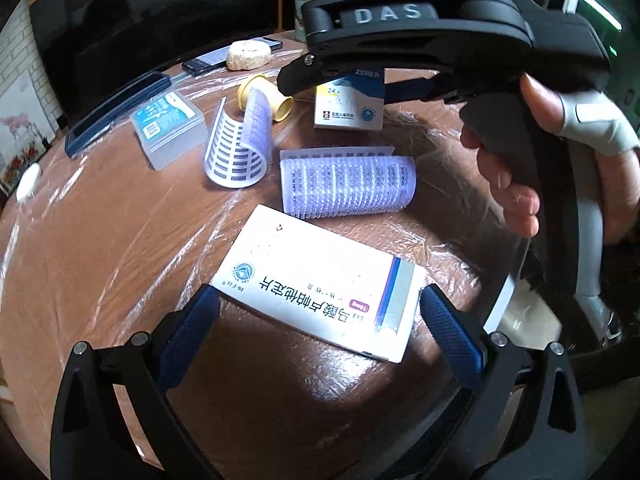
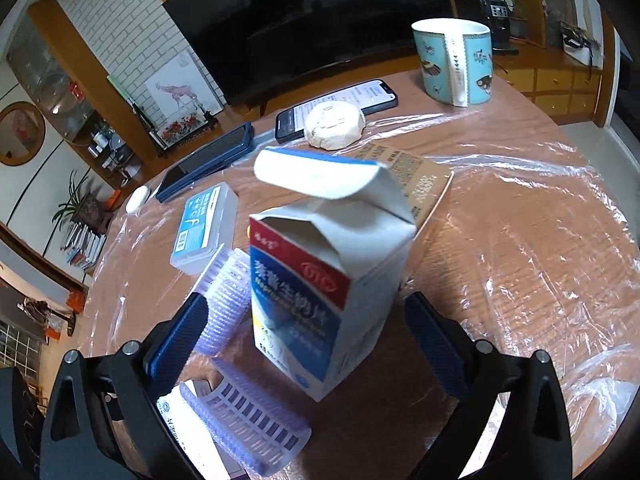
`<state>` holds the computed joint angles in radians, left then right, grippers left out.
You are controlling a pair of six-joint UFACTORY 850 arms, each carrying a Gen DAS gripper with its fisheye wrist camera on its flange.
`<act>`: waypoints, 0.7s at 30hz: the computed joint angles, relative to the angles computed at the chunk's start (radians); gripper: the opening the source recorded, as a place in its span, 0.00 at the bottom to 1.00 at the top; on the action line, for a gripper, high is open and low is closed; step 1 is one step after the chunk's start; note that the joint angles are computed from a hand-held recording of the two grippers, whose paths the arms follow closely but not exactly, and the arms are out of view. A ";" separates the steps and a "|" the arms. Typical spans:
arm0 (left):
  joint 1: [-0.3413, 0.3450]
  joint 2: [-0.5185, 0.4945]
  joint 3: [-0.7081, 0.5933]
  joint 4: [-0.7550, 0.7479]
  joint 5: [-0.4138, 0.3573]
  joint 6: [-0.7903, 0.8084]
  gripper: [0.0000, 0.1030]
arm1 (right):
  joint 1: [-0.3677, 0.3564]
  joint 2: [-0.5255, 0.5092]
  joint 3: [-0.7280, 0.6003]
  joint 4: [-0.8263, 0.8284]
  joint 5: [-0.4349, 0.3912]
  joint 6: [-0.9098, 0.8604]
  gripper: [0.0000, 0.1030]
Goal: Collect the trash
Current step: 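Grasp the white medicine box with the left tool while the right tool grasps the Naproxen carton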
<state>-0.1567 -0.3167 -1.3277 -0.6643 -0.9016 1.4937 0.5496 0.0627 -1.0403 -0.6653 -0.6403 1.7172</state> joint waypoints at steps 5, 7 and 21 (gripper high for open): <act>-0.014 0.016 0.019 0.006 0.030 0.037 0.98 | -0.001 0.003 0.007 0.014 0.004 0.007 0.64; -0.012 0.016 0.020 0.002 0.026 0.047 0.98 | -0.003 0.008 0.016 0.012 0.012 0.018 0.61; 0.006 -0.031 -0.043 -0.007 -0.044 -0.073 0.92 | 0.011 0.067 0.073 -0.029 0.026 0.095 0.61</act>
<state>-0.1510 -0.3475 -1.3705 -0.6709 -0.9456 1.4205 0.5607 0.1293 -0.9675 -0.6938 -0.6140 1.8125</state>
